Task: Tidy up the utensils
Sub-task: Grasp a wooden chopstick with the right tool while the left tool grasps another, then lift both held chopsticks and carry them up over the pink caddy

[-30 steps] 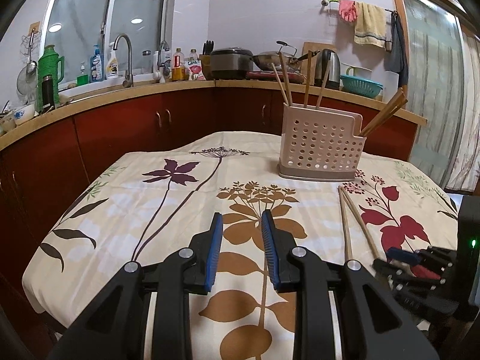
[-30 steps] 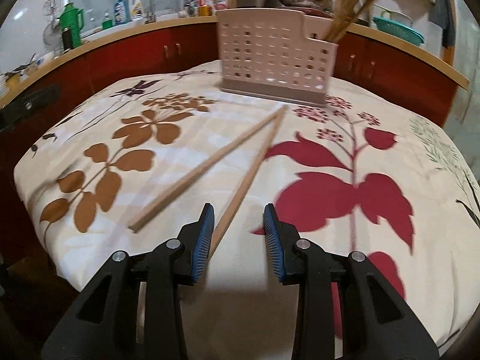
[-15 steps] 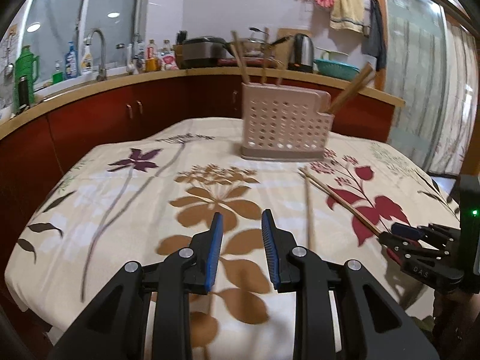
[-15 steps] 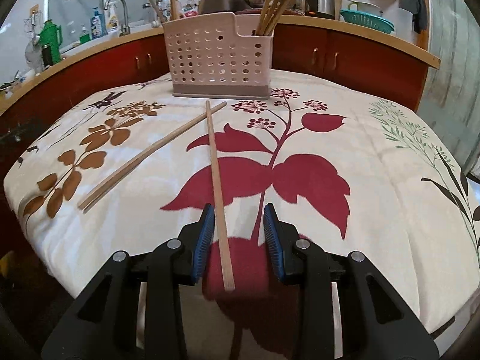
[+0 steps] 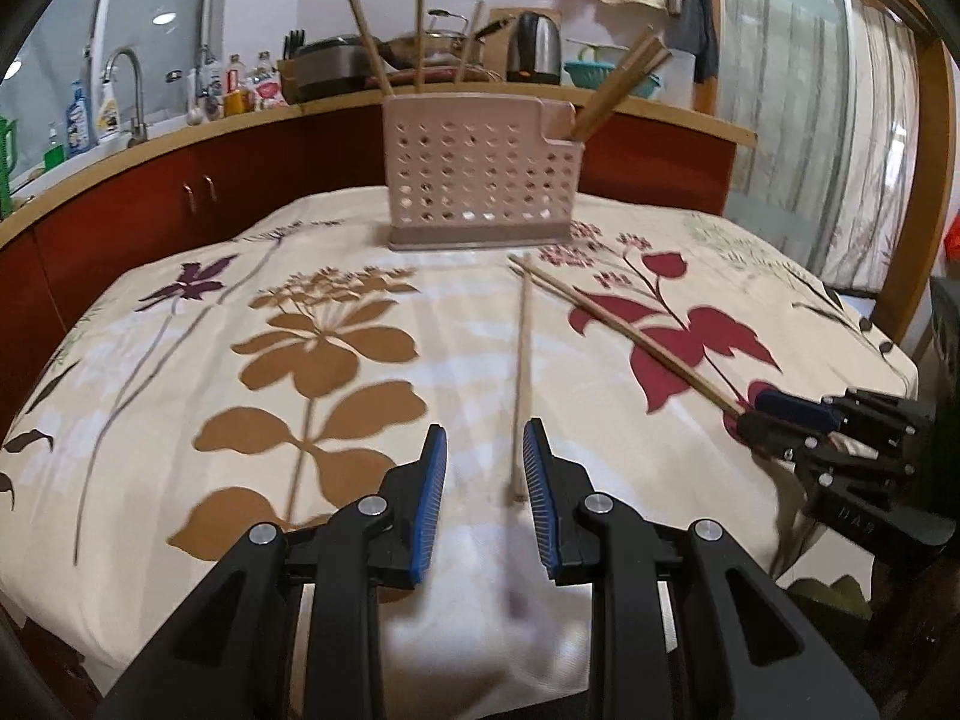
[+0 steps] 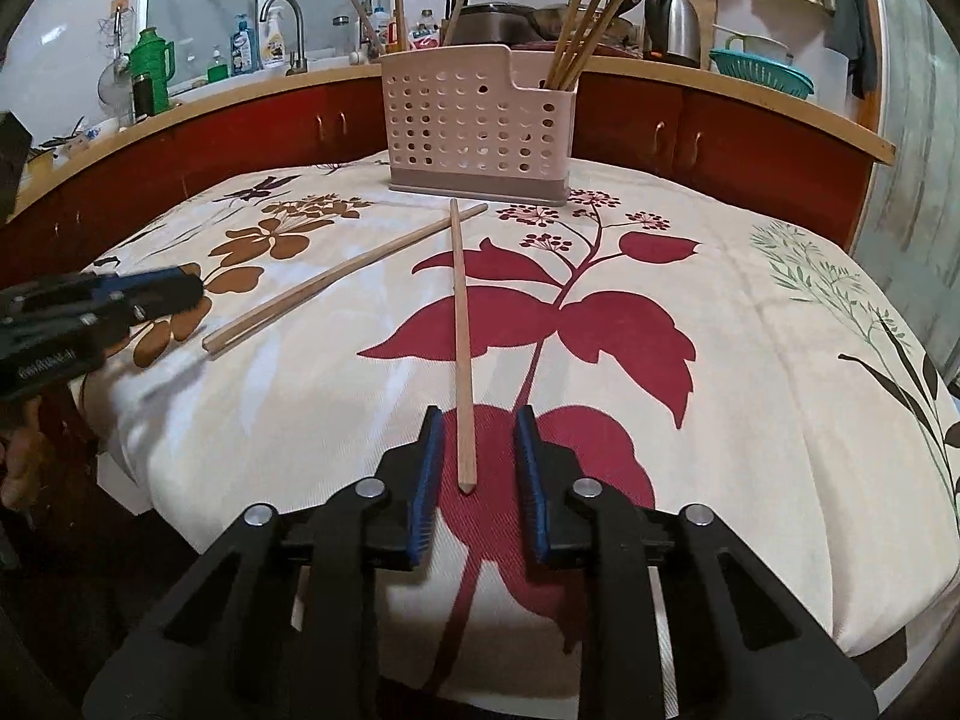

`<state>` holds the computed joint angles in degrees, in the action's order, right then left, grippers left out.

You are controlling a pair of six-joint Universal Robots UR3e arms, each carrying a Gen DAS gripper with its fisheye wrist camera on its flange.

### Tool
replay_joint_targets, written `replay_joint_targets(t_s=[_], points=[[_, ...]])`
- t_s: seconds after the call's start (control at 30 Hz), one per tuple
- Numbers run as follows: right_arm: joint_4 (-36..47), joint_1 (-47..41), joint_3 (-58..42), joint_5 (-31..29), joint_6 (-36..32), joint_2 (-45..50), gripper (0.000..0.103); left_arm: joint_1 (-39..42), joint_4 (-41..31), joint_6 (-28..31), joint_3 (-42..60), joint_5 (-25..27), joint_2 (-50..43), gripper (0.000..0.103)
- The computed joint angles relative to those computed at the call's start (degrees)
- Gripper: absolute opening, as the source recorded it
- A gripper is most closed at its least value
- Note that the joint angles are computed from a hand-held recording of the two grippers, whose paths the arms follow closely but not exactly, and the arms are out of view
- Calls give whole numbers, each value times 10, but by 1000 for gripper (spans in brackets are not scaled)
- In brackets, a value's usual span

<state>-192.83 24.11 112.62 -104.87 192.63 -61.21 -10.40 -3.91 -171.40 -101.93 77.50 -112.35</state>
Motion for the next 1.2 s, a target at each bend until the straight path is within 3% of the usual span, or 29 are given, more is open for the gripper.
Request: replay_joint_targets(t_s=[0.3, 0.4, 0.43, 0.77, 1.2], points=[[-9, -6, 7, 3, 3, -2, 16, -14, -14, 10, 17, 4, -29, 28], [-12, -8, 12, 3, 6, -5, 10, -14, -1, 17, 13, 6, -35, 16], [-13, -9, 13, 3, 6, -5, 9, -15, 3, 24, 13, 7, -37, 7], [-24, -8, 19, 1, 7, -20, 6, -9, 37, 42, -9, 20, -11, 7], [-17, 11, -6, -43, -18, -72, 6, 25, 71, 6, -17, 12, 58, 7]])
